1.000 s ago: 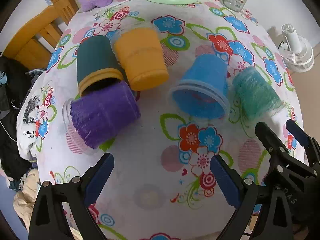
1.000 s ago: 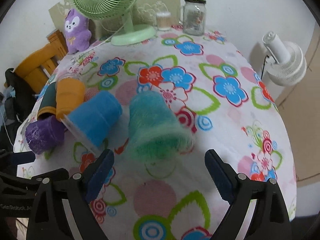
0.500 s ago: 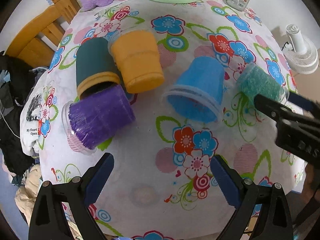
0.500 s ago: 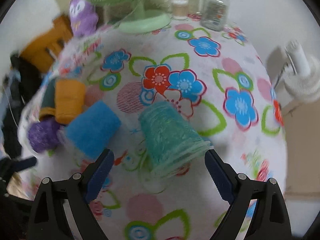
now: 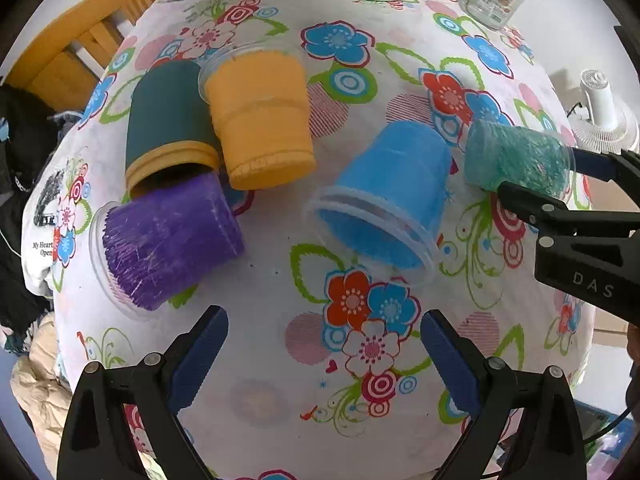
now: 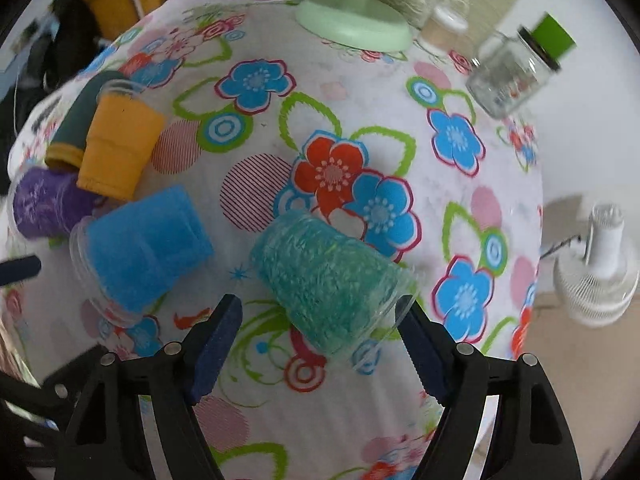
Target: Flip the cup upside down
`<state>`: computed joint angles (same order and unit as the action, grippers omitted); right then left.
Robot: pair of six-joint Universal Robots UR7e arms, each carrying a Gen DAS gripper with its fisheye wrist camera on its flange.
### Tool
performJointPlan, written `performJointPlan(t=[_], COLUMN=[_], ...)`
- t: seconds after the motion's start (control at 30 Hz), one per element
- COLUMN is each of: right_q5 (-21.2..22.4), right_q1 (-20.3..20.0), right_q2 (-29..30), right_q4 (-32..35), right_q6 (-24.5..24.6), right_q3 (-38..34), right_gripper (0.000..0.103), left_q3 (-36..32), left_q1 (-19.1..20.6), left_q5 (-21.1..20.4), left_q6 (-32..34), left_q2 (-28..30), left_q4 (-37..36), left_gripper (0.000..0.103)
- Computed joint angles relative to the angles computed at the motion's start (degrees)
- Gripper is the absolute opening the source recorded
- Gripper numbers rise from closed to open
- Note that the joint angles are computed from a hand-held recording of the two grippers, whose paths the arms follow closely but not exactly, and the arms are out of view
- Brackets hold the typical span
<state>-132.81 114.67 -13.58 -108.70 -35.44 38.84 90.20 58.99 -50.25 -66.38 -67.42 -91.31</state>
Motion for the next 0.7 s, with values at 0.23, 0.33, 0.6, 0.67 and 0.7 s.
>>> performJointPlan(t=[0.23,0.33,0.6,0.67,0.7], right_q5=[-3.8,-5.0,-0.7,1.5,2.5], right_q1=[0.6,0.5,-0.4,-0.8,-0.9], right_q2=[5.0,7.2,9.2,8.8,8.6], right_q4=[-2.6,0.3,5.0,5.4,6.1], right_q6=[-11.3,-12.0,-4.5,-2.6,-1.6], right_q3=[-5.6,-8.4,-12.7,-12.5,-12.6], right_gripper=[0.082,0.082,0.082,0.078,0.060], left_q3=[-0.3,-0.4,-1.3,-2.0,-2.2], left_q1=[1.5,2.0,3.1,3.3,3.3], left_q5=[-0.9,-1.5,-2.3,-2.2,-2.3], left_q6=[-0.4,-0.6,0.0,0.6,0.8], left_q2=[-0.5,-0.7,-0.4,0.1,0.2], left_q4=[-1.6,-1.9,-1.7,-1.3,-1.0], left_gripper=[0.098,0.098,0.098,0.098,0.098])
